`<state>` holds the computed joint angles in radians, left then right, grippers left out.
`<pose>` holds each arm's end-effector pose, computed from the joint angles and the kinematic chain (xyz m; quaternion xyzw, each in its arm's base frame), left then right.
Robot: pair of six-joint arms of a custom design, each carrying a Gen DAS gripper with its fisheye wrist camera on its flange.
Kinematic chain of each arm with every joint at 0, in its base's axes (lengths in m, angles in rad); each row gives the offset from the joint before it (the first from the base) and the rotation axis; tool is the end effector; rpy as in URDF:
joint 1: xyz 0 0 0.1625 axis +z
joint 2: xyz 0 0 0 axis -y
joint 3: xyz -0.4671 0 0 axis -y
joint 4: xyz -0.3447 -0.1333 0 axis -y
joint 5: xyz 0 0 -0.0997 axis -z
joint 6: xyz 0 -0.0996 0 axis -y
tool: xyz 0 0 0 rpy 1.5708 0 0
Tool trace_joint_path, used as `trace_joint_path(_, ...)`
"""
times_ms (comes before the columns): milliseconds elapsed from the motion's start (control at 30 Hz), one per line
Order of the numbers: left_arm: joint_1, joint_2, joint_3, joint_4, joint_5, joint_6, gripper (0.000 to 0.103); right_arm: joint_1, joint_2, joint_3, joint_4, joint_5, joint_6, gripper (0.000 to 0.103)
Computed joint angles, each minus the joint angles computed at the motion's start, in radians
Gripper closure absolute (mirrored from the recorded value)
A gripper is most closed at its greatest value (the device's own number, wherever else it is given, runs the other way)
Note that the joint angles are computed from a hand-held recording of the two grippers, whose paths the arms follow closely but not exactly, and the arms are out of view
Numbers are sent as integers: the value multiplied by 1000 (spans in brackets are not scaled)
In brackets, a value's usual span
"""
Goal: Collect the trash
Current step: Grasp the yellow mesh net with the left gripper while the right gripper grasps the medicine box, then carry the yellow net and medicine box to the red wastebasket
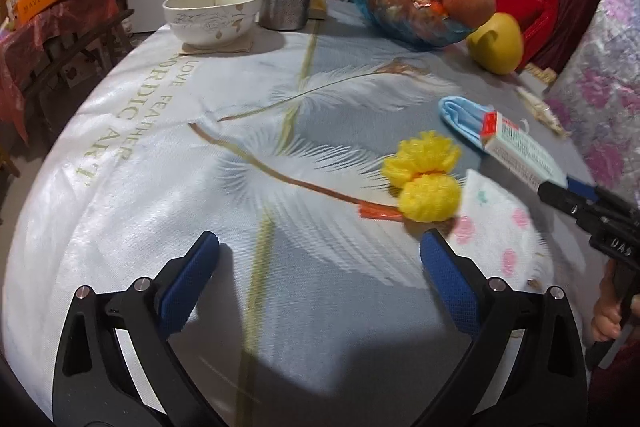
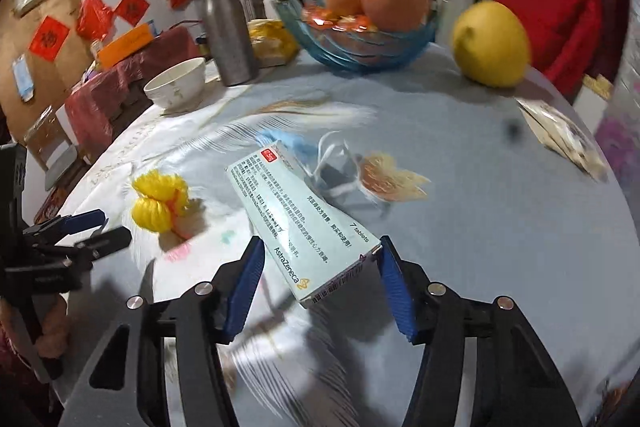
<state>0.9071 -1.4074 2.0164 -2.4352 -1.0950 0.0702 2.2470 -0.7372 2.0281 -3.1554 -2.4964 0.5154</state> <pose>-0.1532 -0.4864 0.3657 0.3178 0.9105 -0.1867 0.1873 0.3885 -0.3983 0.1167 0.0060 -0.8876 0.3562 0.2921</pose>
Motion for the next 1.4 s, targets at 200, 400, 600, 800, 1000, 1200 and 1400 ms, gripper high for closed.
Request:
trace_joint_path(200, -45, -1, 33, -60, -41, 90, 7, 20, -10, 55, -179, 10, -52, 28)
trace_joint_path(400, -81, 100, 6, -52, -21, 45, 32, 24, -9, 59, -192, -37, -39, 28)
trace_joint_path(600, -54, 81, 11, -93, -40, 60, 61, 22, -3, 42, -133, -39, -40, 28)
trace_joint_path(800, -35, 44, 12, -115, -25, 66, 62, 0, 29, -28, 35, -43, -59, 26)
trace_joint_path(1000, -38, 31, 17, -117, -19, 65, 62, -6, 33, -27, 26, 50, -106, 64)
trace_joint_path(1200, -33, -17, 31, -132, -55, 88, 62, 32, 25, 33, -237, 141, -181, 65)
trace_joint_path(1400, -3, -117, -8, -41, -58, 117, 62, 80, 53, 12, -308, 138, -210, 65)
